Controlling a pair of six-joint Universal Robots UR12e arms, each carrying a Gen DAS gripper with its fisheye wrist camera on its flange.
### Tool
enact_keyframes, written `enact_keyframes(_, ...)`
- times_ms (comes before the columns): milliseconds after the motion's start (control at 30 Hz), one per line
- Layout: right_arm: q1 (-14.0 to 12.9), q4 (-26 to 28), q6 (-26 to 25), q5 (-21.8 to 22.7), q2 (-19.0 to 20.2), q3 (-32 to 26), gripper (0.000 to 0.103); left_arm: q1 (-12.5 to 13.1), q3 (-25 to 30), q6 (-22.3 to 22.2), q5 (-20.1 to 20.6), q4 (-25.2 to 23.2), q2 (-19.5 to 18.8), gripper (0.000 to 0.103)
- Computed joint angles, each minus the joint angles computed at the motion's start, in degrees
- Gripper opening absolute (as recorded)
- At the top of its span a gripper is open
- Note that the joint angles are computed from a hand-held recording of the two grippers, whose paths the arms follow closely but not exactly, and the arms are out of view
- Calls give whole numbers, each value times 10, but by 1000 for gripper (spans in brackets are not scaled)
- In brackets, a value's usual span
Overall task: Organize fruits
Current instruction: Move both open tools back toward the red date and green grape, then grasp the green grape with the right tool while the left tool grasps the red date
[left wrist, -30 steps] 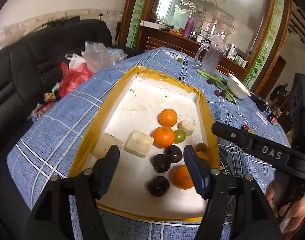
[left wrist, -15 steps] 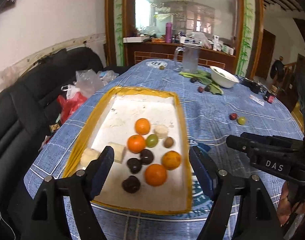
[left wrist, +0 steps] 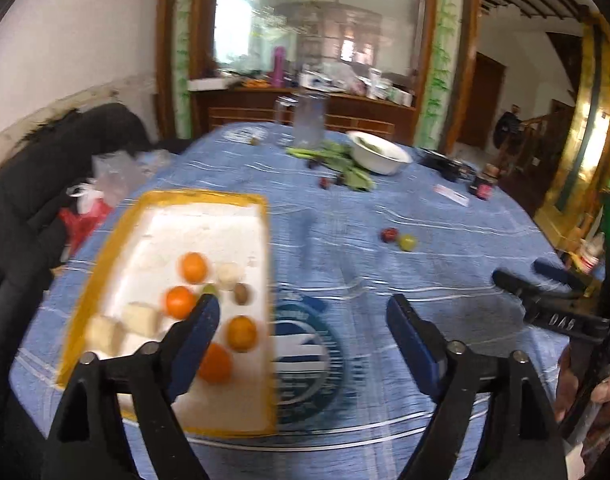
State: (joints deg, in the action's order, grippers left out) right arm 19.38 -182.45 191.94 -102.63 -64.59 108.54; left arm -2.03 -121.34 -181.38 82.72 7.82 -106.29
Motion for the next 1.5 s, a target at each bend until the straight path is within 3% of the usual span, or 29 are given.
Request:
enact_keyframes(133,2,-7,-56,-110,-18,19,102,-5,20,-4,-79,-43,-10,87)
enact_keyframes(200,-1,-50,-59,-162,-24,42,102,-15,30,0,-95,-56,-16,87)
enact_keyframes(300,-22,-72,-43,-149,-43,77,102,-29,40,9,-114,-73,-24,87)
enact_keyframes(433,-52,-31,1,-143,-79,116,102,-40,46,25,-146,-72,-27,87)
enact_keyframes(567,-58,-20,9,-145,-83,109,102,-49,60,11,-132,-73,-36,87)
enact_keyframes(667,-50,-11,-10,-109,-74,70,102,-43,66,-23,-120,-66,-39,87)
enact_keyframes(733,-34,-23,-49,-93,-58,36,102,-41,64,-46,-88,-55,-39,88)
enact_keyframes(833,-4,-64,-107,-63,-30,-3,102,-35,56,-66,-50,-35,-38,95)
enact_keyframes(933,16,-111,-147,-66,2,-15,102,-19,49,-75,-53,-32,-36,95)
enact_keyframes(1000,23,-69,-173,-73,21,-26,102,-9,47,-83,-59,-30,-37,95)
enact_keyframes(1133,9,27,-134,-43,24,-29,93,0,46,-86,-62,-24,-43,95)
enact_keyframes(1200,2,43,-112,-44,24,-30,92,1,49,-84,-67,-26,-48,95)
enact_keyframes(1300,-21,51,-69,-9,19,-30,92,4,56,-85,-82,-40,-54,95)
enact_keyframes(1500,-75,93,48,163,44,-75,91,5,62,-88,-66,-34,-51,95)
